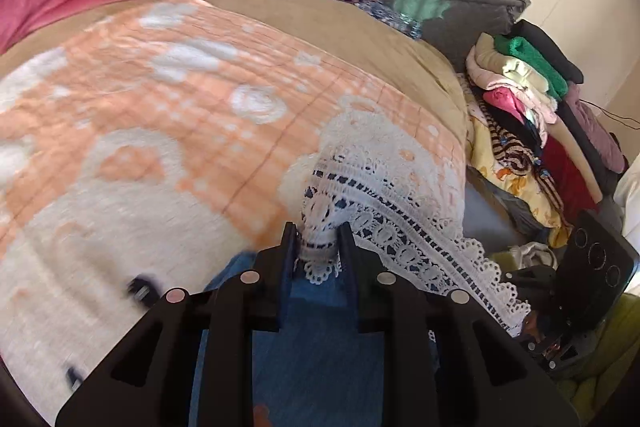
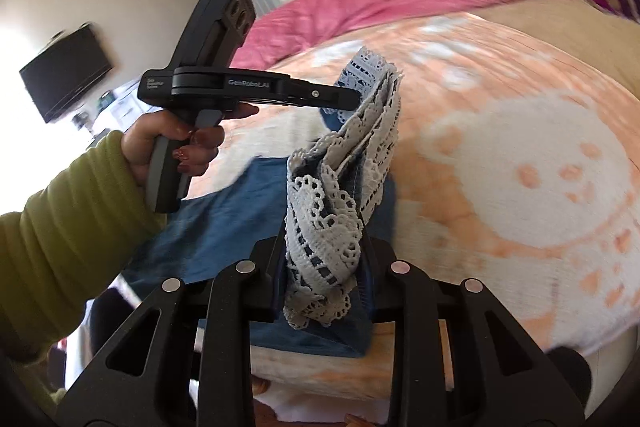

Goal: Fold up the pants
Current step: 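Grasp the lace hem with the left tool while the right tool grasps it too, lifting, then lay the lace hem over the denim with the left tool and release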

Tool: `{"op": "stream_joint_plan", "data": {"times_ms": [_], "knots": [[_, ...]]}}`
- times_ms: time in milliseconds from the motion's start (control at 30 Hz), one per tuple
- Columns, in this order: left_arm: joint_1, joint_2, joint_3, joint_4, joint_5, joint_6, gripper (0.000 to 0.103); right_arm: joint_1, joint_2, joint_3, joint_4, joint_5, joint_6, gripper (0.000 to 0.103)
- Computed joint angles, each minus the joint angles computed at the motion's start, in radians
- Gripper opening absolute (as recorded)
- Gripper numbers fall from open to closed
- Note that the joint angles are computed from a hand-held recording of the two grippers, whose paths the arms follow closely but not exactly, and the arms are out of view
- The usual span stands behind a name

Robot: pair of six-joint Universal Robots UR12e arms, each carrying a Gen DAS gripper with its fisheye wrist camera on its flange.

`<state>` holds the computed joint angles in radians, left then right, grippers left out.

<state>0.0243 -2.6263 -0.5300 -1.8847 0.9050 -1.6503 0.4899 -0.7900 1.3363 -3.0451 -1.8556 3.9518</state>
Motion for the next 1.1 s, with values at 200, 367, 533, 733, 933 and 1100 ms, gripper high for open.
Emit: {"op": "stream_joint_plan", "data": {"times_ms": [200, 367, 533, 733, 933, 1100], "knots": [[0.045, -0.014, 0.026, 0.044, 0.018, -0.068, 0.021, 0.003, 0.051, -0.109, 0.045, 0.102, -0.108, 0.021], [0.08, -0.076, 0.128, 0.007, 0.002, -0.148, 0.021, 0.008, 0.111, -0.235, 0.149, 0.176, -0.202, 0.021], [0.099, -0.11, 0.177, 0.023, 0.016, -0.273, 0.031, 0.014, 0.174, -0.35, 0.294, 0.232, -0.277, 0.021], [0.119, -0.074, 0.103, 0.085, 0.024, -0.337, 0.066, 0.023, 0.217, -0.423, 0.379, 0.259, -0.353, 0.031], [0.149, -0.182, 0.299, -0.162, -0.097, -0.397, 0.075, 0.024, 0.212, -0.405, 0.357, 0.286, -0.388, 0.044], [0.134, -0.16, 0.245, -0.129, -0.045, -0.4, 0.076, 0.001, 0.169, -0.32, 0.238, 0.348, -0.298, 0.045]]}}
